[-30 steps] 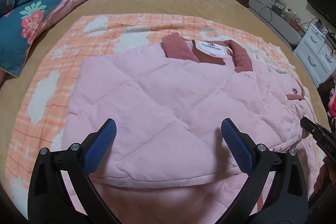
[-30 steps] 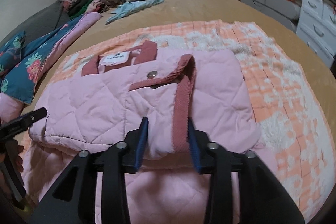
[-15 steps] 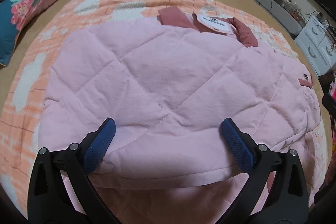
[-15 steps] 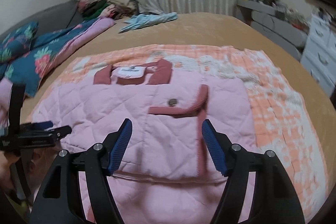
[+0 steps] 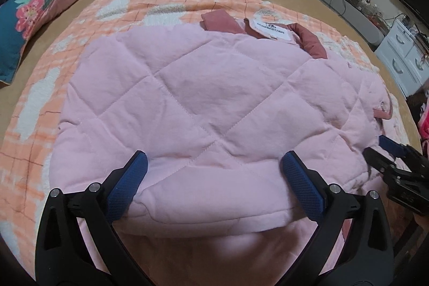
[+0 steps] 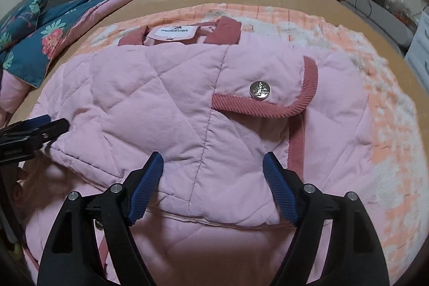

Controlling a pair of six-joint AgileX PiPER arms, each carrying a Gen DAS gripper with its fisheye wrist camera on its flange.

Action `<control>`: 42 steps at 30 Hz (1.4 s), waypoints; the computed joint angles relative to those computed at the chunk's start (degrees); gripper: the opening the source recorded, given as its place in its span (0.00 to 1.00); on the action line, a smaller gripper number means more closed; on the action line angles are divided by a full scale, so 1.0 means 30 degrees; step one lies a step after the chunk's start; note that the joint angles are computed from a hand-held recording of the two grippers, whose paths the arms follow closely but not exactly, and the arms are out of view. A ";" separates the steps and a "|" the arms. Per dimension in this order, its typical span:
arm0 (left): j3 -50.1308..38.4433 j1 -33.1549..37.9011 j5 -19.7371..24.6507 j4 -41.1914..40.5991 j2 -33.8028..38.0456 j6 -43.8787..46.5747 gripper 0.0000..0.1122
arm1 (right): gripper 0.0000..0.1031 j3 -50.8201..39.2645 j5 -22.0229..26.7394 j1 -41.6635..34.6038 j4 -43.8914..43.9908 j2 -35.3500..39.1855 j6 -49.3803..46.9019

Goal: Fold large clothes
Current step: 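Release the cuff and smooth the folded sleeves flat with both grippers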

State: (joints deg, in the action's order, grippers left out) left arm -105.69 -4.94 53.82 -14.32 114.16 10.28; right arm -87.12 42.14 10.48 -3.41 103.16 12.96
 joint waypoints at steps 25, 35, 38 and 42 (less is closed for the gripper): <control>0.1796 -0.0116 0.0504 -0.0353 -0.3047 -0.0072 0.84 | 0.94 0.1485 0.0021 -0.0173 0.1181 -0.2807 -0.0523; 0.2569 0.0042 0.0496 -0.0279 -0.4405 -0.0362 0.84 | 0.96 0.1903 -0.0113 -0.0023 -0.0145 -0.4156 0.0806; 0.2639 0.0086 0.0609 -0.0344 -0.4770 -0.0375 0.84 | 0.96 0.1938 -0.0065 0.0229 -0.0703 -0.4671 0.1353; 0.2947 0.0089 0.0650 -0.0374 -0.5405 -0.0367 0.84 | 0.96 0.2213 0.0139 0.0471 -0.1031 -0.5441 0.1893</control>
State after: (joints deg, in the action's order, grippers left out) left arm -96.85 -4.67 55.77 -15.44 97.94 9.18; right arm -80.48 42.56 11.89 -6.50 86.84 18.64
